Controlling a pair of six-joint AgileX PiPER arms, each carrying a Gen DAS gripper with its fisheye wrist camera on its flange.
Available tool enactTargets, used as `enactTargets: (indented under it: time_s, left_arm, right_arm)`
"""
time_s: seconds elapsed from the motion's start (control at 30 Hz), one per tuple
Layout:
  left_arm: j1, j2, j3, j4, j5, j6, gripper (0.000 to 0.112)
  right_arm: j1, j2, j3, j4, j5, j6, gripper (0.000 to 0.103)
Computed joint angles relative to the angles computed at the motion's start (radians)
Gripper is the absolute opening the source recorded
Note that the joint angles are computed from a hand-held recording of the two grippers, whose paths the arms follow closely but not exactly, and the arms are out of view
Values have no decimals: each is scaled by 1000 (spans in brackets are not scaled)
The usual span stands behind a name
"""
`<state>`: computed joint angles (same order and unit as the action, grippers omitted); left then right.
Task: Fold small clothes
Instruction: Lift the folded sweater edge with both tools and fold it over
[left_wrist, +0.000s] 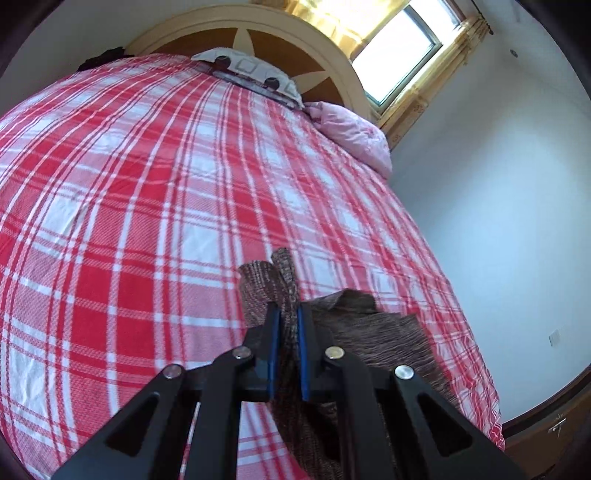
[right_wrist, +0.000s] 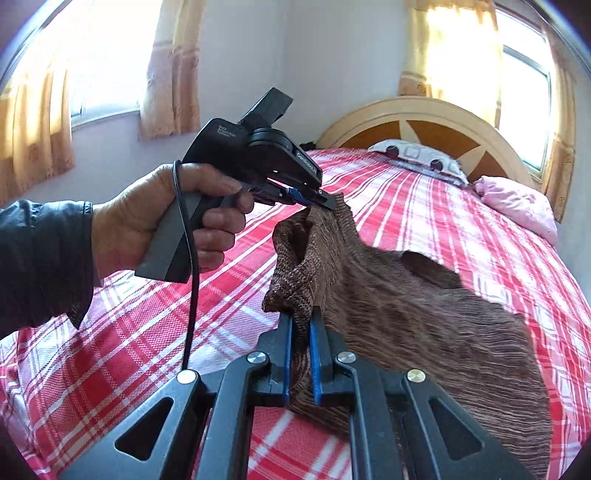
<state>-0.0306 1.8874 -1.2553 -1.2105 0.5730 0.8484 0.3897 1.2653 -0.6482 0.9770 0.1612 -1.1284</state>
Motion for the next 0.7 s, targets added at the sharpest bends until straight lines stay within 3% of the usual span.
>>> enactTargets:
  time_s: [0.33,0.7]
  left_arm:
    - [-160,-10,-95,144,-79,-182,9]
    - [-354,71,-277,411,-120,-491,9]
  right_arm:
    - [-197,-160,76,190,127,-208,7]
    - [-638,-156,66,295,439,-423,7]
